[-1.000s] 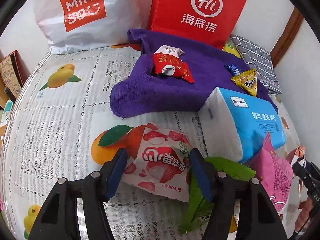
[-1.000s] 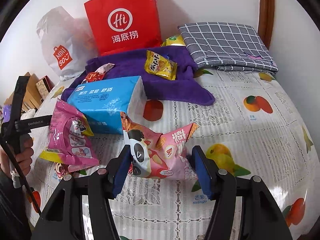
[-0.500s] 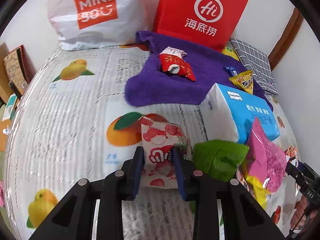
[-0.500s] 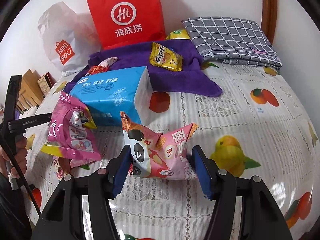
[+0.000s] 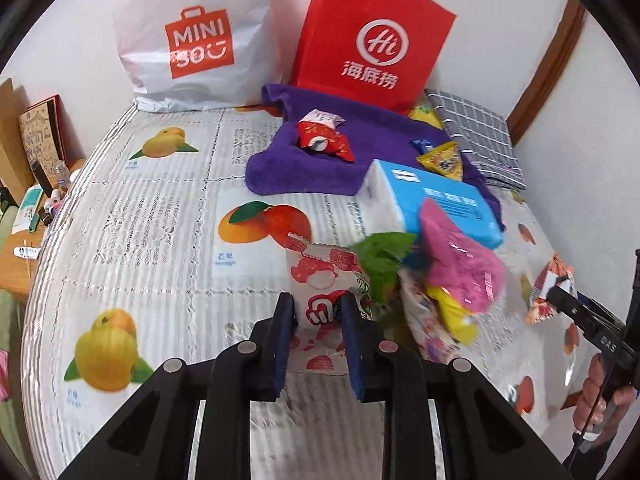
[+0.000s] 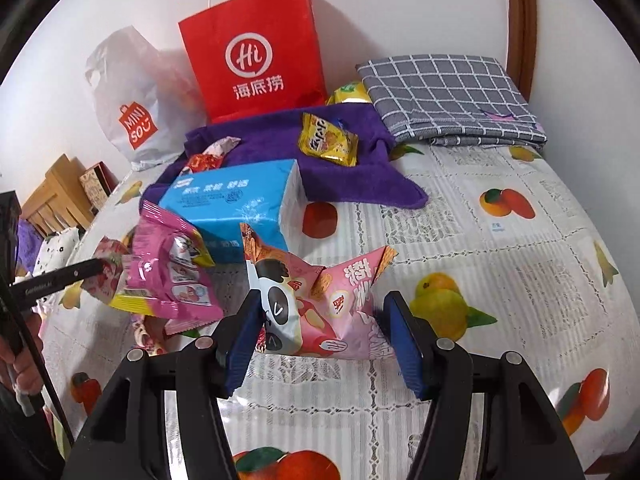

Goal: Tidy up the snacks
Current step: 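Carry the strawberry packet and panda packet with both tools over the purple towel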

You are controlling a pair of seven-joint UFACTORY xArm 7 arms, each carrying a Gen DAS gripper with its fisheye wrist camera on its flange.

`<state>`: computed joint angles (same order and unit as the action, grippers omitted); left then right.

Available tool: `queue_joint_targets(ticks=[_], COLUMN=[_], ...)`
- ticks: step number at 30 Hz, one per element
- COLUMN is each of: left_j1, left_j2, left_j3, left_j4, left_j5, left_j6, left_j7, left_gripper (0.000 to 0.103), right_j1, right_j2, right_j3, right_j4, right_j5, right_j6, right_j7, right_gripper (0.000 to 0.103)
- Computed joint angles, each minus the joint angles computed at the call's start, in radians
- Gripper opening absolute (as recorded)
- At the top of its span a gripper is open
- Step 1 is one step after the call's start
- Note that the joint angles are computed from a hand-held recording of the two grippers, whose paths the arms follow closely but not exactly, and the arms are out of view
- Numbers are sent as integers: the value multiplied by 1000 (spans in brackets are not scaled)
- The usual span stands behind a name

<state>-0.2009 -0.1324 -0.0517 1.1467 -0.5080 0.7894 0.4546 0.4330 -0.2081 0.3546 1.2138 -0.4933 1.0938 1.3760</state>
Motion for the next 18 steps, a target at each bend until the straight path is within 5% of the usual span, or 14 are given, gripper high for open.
queue_joint_targets(ticks=[18], left_j1=[-63], left_j2=[-141], left_j3=[10], left_j4=[-51], left_j5=[-30], left_j6=[26], left_j7=[-4], left_gripper=[22], right_j1=[36], right_j2=[50], right_j3=[16], right_j4=[126], right_j5=[-49], right_j6=[71], right_j7=[8], right_gripper=[61])
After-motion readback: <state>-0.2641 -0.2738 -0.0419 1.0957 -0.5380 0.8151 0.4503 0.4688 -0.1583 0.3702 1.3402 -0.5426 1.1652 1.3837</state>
